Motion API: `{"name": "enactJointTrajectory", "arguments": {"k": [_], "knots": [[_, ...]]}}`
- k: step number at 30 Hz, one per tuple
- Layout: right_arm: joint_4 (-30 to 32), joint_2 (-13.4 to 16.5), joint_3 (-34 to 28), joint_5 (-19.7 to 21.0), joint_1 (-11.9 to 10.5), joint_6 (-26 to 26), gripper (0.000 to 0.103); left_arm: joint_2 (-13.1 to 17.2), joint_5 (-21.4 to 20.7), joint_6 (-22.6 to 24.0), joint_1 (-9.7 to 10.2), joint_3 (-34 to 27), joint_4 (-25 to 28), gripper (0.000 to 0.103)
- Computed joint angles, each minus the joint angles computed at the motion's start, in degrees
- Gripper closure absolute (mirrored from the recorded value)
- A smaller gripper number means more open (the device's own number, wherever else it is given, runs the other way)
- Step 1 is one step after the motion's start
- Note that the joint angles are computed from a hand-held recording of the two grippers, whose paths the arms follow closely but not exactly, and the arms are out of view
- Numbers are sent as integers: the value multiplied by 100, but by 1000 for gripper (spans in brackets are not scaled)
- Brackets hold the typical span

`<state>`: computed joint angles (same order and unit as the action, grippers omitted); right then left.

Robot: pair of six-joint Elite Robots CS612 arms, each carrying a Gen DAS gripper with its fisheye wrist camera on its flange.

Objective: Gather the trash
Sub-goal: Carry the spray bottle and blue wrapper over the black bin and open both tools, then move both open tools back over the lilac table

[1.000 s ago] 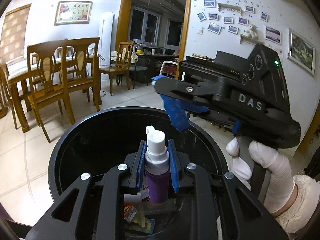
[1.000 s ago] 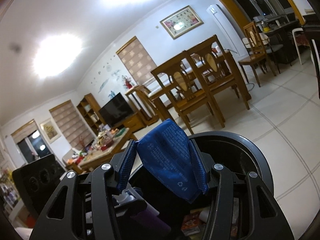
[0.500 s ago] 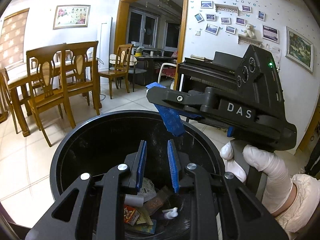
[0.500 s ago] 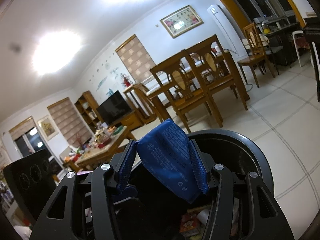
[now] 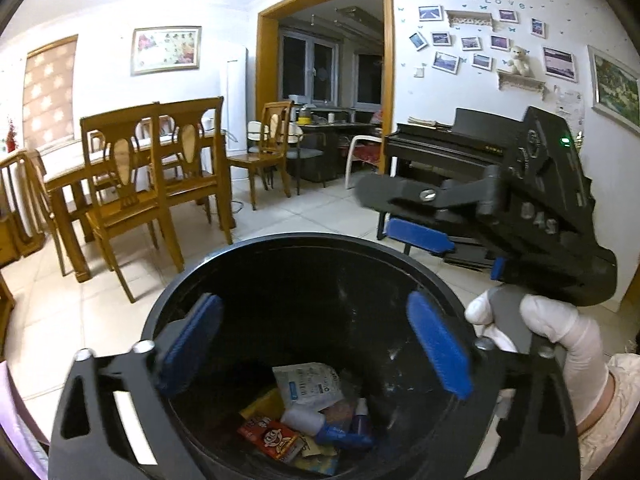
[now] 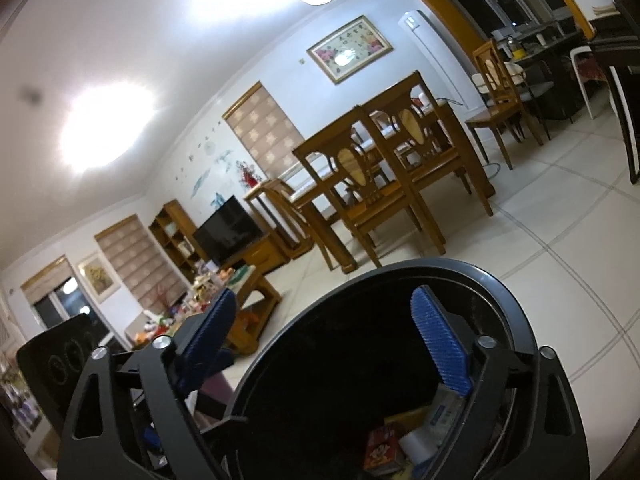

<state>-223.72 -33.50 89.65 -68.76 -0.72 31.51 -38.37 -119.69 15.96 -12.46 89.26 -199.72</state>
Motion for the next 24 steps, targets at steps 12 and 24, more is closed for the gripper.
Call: {"name": "enactJointTrajectory", "arguments": {"k": [12, 24], "knots": [[17, -127, 230, -88, -33, 371, 5, -17, 312, -379, 28, -80, 332, 5], [-77, -369, 479, 20, -5, 257, 5, -390, 639, -93, -7, 551, -327, 5]]}}
